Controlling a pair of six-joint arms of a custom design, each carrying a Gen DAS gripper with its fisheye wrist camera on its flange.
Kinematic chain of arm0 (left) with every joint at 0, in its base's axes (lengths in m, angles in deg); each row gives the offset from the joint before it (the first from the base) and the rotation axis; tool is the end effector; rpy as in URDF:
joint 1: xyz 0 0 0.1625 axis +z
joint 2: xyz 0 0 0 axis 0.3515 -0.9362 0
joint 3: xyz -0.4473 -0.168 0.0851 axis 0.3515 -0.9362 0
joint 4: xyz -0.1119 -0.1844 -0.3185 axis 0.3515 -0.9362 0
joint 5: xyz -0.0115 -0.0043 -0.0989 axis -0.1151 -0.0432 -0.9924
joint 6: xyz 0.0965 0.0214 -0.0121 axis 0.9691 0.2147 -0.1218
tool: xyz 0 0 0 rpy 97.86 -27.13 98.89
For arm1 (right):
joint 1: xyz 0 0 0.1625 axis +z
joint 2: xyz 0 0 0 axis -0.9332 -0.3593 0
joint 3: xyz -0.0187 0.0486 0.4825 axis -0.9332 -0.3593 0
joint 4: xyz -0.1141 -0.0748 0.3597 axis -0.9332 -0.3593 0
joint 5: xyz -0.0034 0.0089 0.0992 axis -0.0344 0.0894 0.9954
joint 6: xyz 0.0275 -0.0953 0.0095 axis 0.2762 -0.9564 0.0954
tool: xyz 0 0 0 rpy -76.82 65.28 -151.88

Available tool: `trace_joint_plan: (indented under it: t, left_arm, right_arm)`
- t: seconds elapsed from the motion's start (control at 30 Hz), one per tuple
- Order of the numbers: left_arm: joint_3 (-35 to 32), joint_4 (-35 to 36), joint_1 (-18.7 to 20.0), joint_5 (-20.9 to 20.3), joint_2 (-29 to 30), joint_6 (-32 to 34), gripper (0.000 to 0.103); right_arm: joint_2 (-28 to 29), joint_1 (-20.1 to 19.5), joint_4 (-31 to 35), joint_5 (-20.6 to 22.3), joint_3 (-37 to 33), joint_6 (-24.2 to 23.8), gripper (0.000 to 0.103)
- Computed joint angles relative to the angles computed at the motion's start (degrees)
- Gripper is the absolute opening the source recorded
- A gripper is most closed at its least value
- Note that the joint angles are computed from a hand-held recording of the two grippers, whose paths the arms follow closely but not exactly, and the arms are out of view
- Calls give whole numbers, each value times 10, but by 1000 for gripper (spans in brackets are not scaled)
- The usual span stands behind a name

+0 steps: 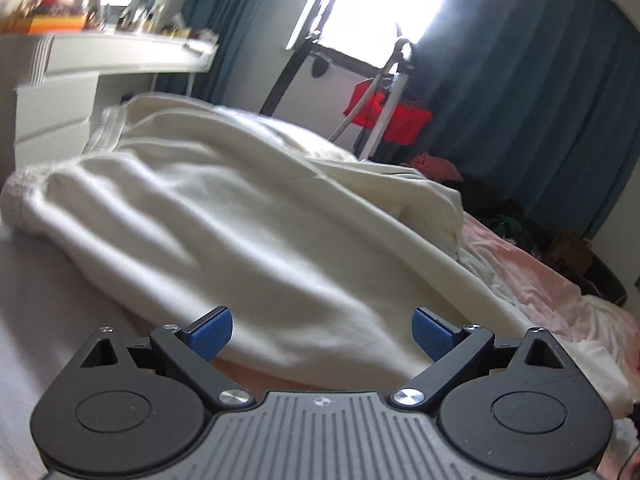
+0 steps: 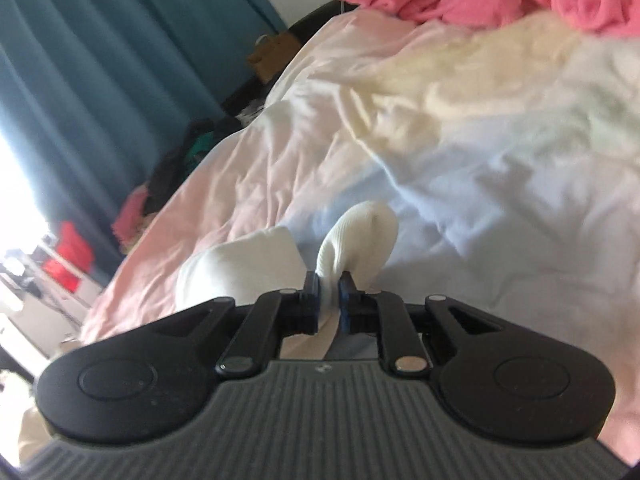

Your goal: Fold clothes

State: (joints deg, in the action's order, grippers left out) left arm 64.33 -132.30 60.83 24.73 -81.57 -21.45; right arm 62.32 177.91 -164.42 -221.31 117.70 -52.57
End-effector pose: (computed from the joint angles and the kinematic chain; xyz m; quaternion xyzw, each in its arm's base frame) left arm 0.1315 -0.3826 0.4519 -0.0454 0.8154 -0.5302 0.2278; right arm 0.2466 -0.5288 0.0490 -0.1811 -0.7692 0.5890 0.1689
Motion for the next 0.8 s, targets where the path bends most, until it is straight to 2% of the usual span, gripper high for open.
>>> trace_joint_plan:
  t: [0.07, 0.13, 0.2, 0.23, 0.27, 0.4, 0.5, 0.6, 0.67, 0.7, 0.77, 0.8]
  left_arm:
    - [-10, 37, 13, -15, -12, -41, 97]
    - [-18, 56, 24, -22, -20, -74, 97]
    - [-25, 72, 35, -28, -30, -109, 97]
    - [-29, 79, 41, -31, -36, -127, 97]
    - [-31, 85, 47, -34, -43, -148, 97]
    - [-55, 118, 107, -88, -64, -263, 97]
    - [-99, 158, 175, -201, -52, -318, 96]
    - [-140, 181, 205, -238, -31, -347, 92]
    - [-162, 180, 225, -264, -18, -361, 74]
    - [-170, 187, 233, -271, -15, -366, 69]
    - [-185, 206, 249, -288, -10, -379, 43]
    - [-193, 225, 252, -288, -12, -379, 36]
  right_arm:
    - [-5, -2, -22, 20, 18, -2, 22]
    - [-7, 4, -27, 14, 26, 18, 29]
    - [-8, 17, -24, 2, 31, 70, 45]
    - [-11, 21, -18, 6, 37, 97, 60]
    - [-15, 25, -10, 14, 46, 118, 71]
    - [-27, 48, 28, 27, 71, 156, 74]
    - [-36, 62, 49, 45, 98, 184, 74]
    - [-47, 65, 51, 69, 138, 227, 74]
    - [-53, 64, 36, 79, 167, 264, 74]
    - [-55, 62, 25, 85, 180, 284, 74]
    - [-55, 60, -1, 98, 201, 320, 74]
    - [-54, 62, -8, 97, 205, 329, 74]
